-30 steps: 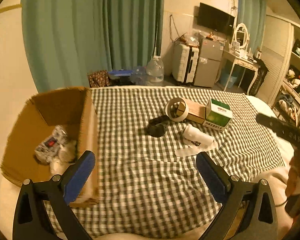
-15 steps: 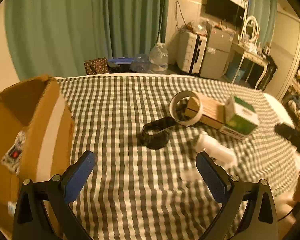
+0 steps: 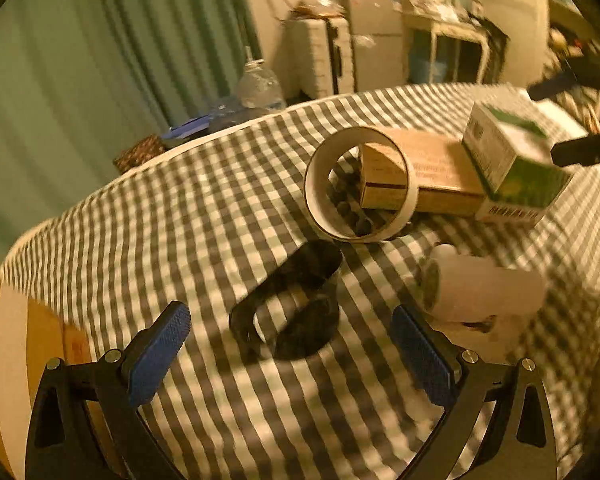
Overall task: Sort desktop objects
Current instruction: 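Grasp the black holder with the left gripper while the right gripper grasps the green-white medicine box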
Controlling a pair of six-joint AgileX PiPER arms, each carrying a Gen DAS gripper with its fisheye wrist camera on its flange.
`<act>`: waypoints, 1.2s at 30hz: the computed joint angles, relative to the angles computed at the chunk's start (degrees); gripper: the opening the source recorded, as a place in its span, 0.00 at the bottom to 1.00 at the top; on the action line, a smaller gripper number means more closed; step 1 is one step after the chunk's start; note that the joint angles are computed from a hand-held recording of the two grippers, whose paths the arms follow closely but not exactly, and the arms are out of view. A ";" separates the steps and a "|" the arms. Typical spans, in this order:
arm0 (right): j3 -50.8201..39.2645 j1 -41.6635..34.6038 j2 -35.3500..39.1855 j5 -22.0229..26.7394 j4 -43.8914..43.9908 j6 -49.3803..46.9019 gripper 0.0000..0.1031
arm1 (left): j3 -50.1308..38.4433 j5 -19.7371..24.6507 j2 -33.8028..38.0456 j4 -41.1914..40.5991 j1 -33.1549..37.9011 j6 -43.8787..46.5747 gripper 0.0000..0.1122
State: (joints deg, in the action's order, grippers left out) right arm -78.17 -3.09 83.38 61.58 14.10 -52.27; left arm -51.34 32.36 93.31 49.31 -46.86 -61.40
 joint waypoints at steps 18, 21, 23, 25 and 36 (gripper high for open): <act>-6.08 9.14 13.04 0.17 -15.99 11.08 0.90 | -2.00 -5.91 5.90 -10.07 4.30 6.57 0.57; -5.91 9.31 14.15 2.32 -18.08 14.40 0.90 | -0.22 -3.82 3.54 -6.23 1.04 1.83 0.57; -3.41 8.62 12.07 0.29 -17.83 17.35 0.86 | 1.32 -2.73 0.69 -6.26 -0.55 0.33 0.57; -1.13 6.86 9.22 -0.63 -15.54 20.47 0.84 | 2.61 -1.61 -2.19 -6.99 -1.52 -1.04 0.57; 7.11 -1.40 -12.91 7.77 -7.55 35.65 0.82 | 6.06 12.05 -13.87 -12.45 -11.26 -4.49 0.49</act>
